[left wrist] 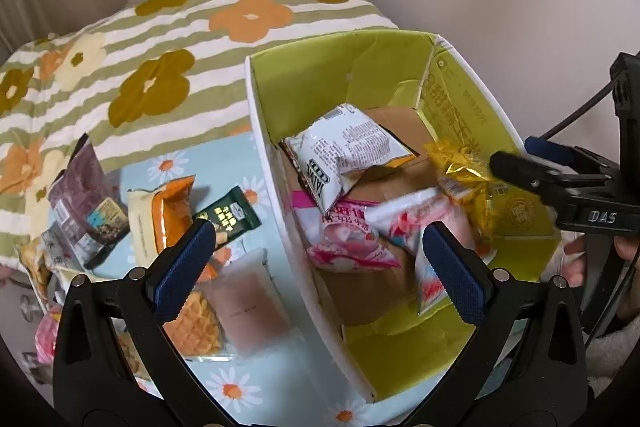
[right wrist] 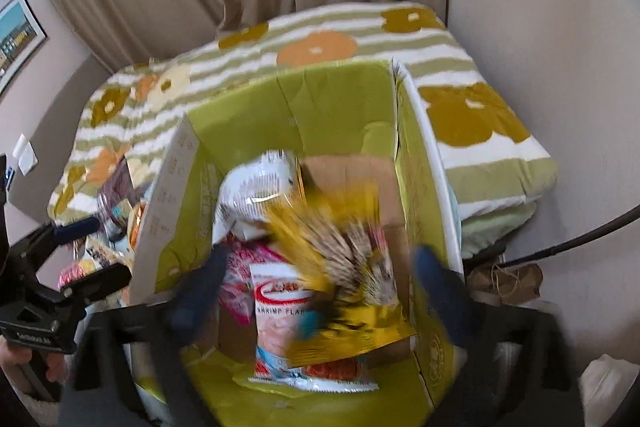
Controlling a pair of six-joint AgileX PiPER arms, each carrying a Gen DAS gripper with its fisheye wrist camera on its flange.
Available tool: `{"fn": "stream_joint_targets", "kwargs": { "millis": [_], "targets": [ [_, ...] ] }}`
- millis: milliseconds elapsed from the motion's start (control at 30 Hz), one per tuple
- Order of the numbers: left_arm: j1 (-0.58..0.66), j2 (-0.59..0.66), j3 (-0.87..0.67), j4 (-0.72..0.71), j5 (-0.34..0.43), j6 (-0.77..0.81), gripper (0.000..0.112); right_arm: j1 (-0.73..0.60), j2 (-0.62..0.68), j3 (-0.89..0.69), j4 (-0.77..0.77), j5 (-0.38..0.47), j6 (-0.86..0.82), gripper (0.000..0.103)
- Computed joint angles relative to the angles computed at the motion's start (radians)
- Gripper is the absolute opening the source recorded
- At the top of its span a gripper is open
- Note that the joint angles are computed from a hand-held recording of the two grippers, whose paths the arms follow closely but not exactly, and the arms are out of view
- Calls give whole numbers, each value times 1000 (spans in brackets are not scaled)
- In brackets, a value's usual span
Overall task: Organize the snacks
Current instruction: 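Carry both bags into the yellow box and open both tools, then move both tools back toward the remaining snacks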
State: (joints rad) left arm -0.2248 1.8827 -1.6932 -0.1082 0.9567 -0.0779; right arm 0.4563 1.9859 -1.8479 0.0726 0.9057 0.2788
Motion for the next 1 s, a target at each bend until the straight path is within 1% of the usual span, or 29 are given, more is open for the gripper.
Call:
{"fn": "stream_joint_targets", "kwargs": {
  "millis": [33, 100, 267, 333, 433, 533, 733, 833, 1000],
  "targets": [
    [-1, -11, 12, 3, -4, -4, 103, 1, -22, 30, 1, -25, -1, 103],
    [-4, -37, 45, 7, -16, -14, 103, 2, -51, 65, 5, -48, -6, 103],
    [-7, -104, 127, 0, -48, -41, 103, -9, -100, 97, 68, -18, -65, 103],
    [-8, -131, 155, -1, -61, -50, 103, -1, -121, 102, 51, -4, -66, 103],
    [-19, -178, 195, 19, -82, -83, 103, 16, -153, 117, 34, -6, -80, 103],
    [-33, -223, 230, 61, -100, -129, 103, 19, -182, 146, 53, -38, -114, 103],
    [-62, -329, 293, 176, -86, -276, 103, 20, -196, 144, 140, -56, -216, 103],
    [-82, -396, 350, 261, -59, -362, 103, 36, -193, 135, 163, -63, -249, 103],
    [-84, -530, 475, 348, -30, -471, 103, 65, -201, 141, 217, -110, -303, 103]
  ]
}}
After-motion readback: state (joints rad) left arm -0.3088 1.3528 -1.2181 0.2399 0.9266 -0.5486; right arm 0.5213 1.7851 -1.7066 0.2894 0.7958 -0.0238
